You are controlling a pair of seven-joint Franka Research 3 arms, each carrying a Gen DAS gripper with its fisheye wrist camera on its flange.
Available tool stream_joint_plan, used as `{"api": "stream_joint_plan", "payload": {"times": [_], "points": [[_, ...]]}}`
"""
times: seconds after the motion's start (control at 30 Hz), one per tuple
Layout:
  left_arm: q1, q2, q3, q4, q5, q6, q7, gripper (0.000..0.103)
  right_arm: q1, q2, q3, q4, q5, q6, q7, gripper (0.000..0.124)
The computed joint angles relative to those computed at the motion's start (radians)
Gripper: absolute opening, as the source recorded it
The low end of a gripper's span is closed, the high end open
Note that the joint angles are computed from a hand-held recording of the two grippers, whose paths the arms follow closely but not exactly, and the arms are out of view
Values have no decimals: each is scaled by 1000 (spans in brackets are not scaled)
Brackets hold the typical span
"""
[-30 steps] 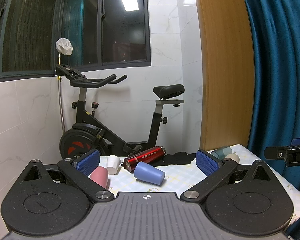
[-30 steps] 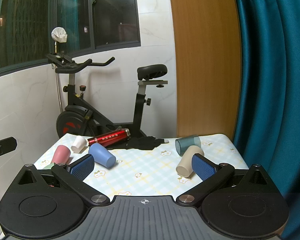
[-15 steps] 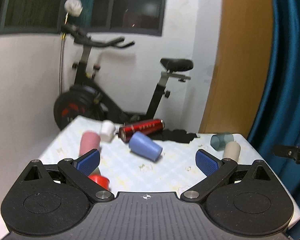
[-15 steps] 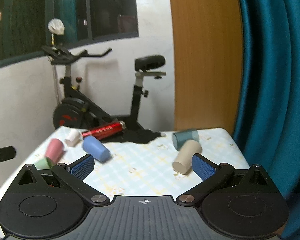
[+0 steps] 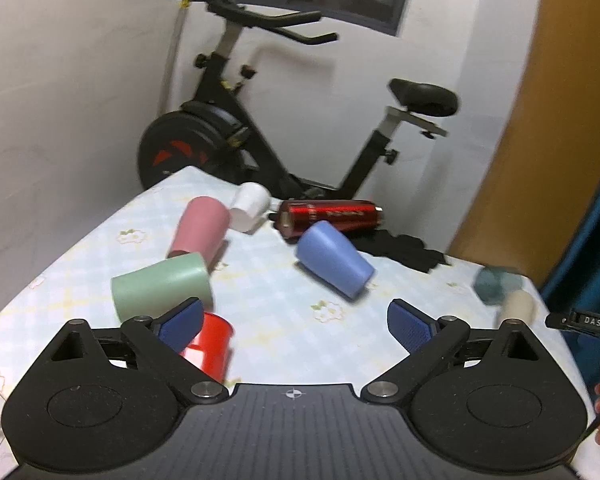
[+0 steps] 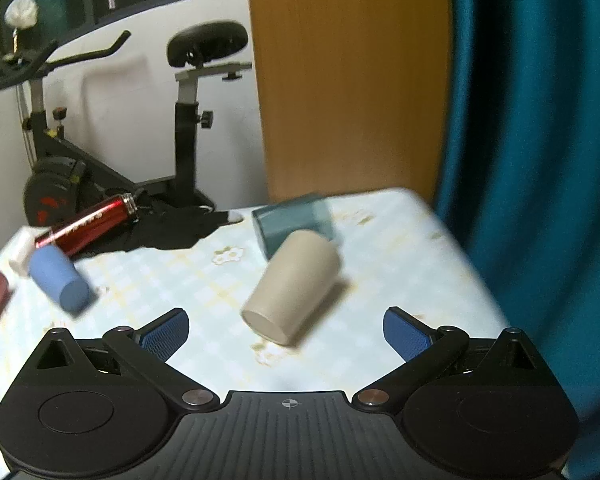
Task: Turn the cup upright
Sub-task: 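Move the right tool to the beige cup and close its fingers on it, then lift the beige cup with the right tool and rotate it upright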
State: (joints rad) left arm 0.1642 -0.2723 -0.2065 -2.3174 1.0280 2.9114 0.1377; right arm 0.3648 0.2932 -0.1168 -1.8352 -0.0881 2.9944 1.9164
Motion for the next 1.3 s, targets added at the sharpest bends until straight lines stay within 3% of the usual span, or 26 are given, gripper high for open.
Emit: {"api": "stream_joint_plan", "payload": {"times": [0.1,0.33,0.5,0.6,0.77,1.07,1.3], "points": [[-1,24,-7,26,9,-49,-14,98,-37,135,44,153,73,-56,-42,102],[-50,63,32,54,-95,-116,41,98,58,398,-97,508,-2,-266,164,101],[-102,93,65,87,-301,-212,197,98,33,495,-83,669,-36,-393,221,85],[-102,103,57,99,-293,-246,218,98,6,511,-44,701,-30,-424,201,74],[-102,92,52,94,-243,-244,208,98,2,489,-28,682,-38,-445,187,60],[-90,31,45,45,-221,-212,178,98,-6,280,41,413,7,-336,96,60],[-75,-26,36,-10,-225,-189,196,98,8,128,113,222,86,-322,16,60]]}}
